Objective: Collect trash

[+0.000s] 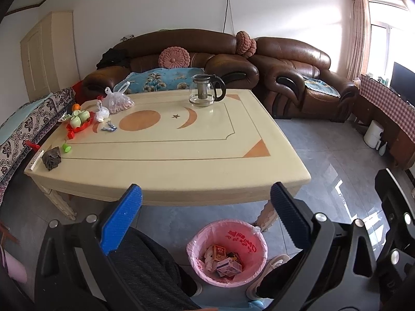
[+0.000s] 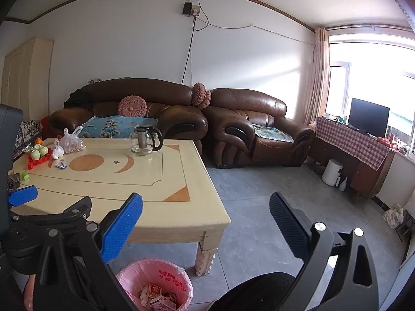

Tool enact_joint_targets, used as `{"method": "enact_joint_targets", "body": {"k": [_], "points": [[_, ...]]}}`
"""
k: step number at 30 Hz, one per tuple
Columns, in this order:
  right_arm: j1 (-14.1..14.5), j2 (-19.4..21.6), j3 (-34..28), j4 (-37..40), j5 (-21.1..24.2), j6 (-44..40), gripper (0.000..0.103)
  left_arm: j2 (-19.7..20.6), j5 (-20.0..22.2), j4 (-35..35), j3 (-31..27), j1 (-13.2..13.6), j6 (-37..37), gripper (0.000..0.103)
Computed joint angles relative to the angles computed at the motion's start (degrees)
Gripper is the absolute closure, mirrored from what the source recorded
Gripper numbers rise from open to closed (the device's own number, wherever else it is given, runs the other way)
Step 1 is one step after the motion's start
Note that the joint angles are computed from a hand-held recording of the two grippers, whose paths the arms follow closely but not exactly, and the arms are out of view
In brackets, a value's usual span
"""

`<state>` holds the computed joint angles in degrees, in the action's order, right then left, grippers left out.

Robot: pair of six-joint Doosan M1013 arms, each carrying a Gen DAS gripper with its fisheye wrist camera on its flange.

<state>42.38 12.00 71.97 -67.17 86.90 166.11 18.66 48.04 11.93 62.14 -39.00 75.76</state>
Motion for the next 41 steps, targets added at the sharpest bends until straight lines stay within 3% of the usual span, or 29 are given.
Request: {"method": "enact_joint_targets", "body": {"k": [31,41], "points": [[-0.7,-0.7,0.7,0.7,-1.6,-1.2,0.007,-0.3,-0.1,3.6,0.0,-0.3,-3.2,0.006],[-0.8,-0.8,0.9,0.7,-1.9,-1.5,0.007,0.1,1.2,0.0,-1.0,0.2,-1.0,0.006]]}}
